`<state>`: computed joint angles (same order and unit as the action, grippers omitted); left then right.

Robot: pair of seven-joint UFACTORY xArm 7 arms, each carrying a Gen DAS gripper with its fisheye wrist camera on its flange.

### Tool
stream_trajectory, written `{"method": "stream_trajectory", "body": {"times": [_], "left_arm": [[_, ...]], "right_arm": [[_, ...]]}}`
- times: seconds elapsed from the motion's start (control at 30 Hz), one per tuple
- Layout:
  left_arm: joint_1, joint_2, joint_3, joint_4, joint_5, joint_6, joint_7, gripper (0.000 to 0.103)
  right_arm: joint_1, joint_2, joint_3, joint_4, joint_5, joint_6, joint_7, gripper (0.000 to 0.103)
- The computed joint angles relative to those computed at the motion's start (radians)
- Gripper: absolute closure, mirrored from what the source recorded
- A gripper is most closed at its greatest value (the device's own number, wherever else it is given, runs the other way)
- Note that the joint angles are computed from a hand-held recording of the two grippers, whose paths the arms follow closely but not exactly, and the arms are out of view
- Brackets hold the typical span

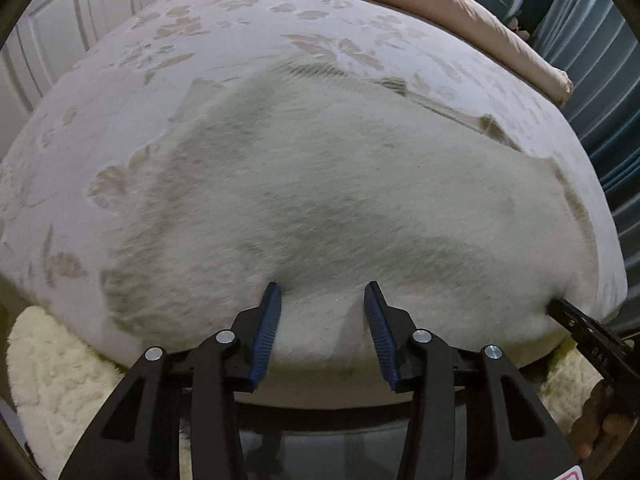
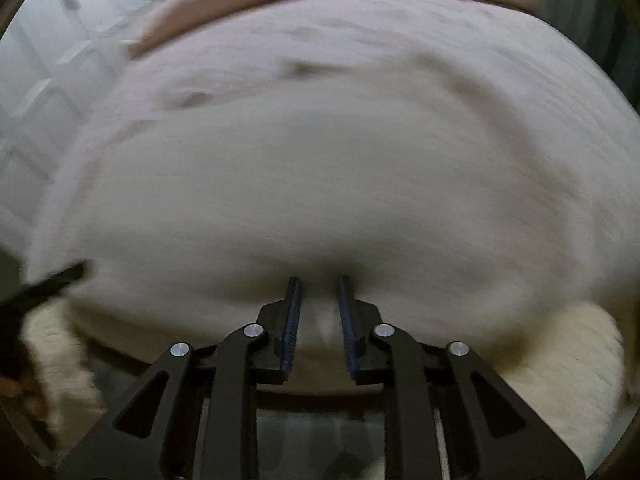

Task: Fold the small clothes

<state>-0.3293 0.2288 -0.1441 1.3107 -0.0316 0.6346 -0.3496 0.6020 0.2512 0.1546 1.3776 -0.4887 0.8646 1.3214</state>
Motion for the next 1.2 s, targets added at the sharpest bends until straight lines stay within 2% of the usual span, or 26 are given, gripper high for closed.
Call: {"method": "stream_trajectory", "body": {"times": [0.03, 0.07, 0.1, 0.13, 0.23, 0.37, 0.53, 0.63, 0.73, 0.83, 0.9, 1.0, 1.07, 1.2], "left_arm": [[0.000, -0.006, 0.000, -0.006, 0.002, 0.002, 0.002, 0.059], [-0.009, -0.006, 0.004, -0.005, 0.024, 0.006, -0.014, 0.059], [-0.018, -0.004, 0.007, -0.002, 0.045, 0.011, -0.031, 0.059], [-0.027, -0.005, 0.011, -0.002, 0.072, 0.014, -0.049, 0.059], [-0.041, 0.004, 0.014, 0.006, 0.111, 0.020, -0.086, 0.058], [-0.046, 0.005, 0.013, 0.011, 0.129, 0.029, -0.107, 0.057], [-0.049, 0.003, 0.013, 0.007, 0.146, 0.024, -0.124, 0.057], [-0.049, 0.002, 0.013, 0.001, 0.153, 0.017, -0.130, 0.056], [-0.047, 0.000, 0.011, -0.009, 0.151, 0.006, -0.128, 0.056], [-0.036, -0.008, 0.005, -0.014, 0.125, 0.003, -0.102, 0.056], [-0.004, -0.038, -0.011, -0.042, 0.023, -0.019, -0.053, 0.056], [0.016, -0.079, -0.010, -0.078, -0.051, -0.039, -0.041, 0.056], [0.030, -0.100, -0.002, -0.090, -0.080, -0.044, -0.039, 0.056], [0.052, -0.088, 0.018, -0.060, -0.069, -0.071, -0.046, 0.050]], "right_arm": [[0.004, -0.032, -0.010, -0.049, -0.001, 0.009, 0.026, 0.085], [-0.035, -0.076, 0.015, -0.110, 0.023, -0.023, 0.061, 0.085], [-0.032, -0.111, -0.001, -0.158, 0.045, -0.073, 0.088, 0.085], [-0.039, -0.125, 0.006, -0.169, 0.045, -0.083, 0.108, 0.084], [-0.032, -0.081, 0.028, -0.076, -0.018, -0.047, 0.096, 0.081], [-0.011, 0.018, 0.028, 0.053, -0.023, -0.110, 0.031, 0.081], [0.037, 0.161, -0.005, 0.240, 0.016, -0.112, -0.082, 0.081], [0.051, 0.236, -0.019, 0.331, 0.078, -0.093, -0.157, 0.081], [0.075, 0.259, -0.039, 0.330, 0.108, -0.087, -0.181, 0.081], [0.099, 0.269, -0.058, 0.360, 0.107, -0.053, -0.198, 0.080], [0.107, 0.275, -0.066, 0.393, 0.106, -0.036, -0.206, 0.078], [0.126, 0.258, -0.098, 0.409, 0.062, -0.012, -0.181, 0.077], [0.122, 0.212, -0.118, 0.362, 0.026, -0.017, -0.129, 0.070], [0.077, 0.115, -0.138, 0.255, -0.045, 0.013, -0.024, 0.068]]}}
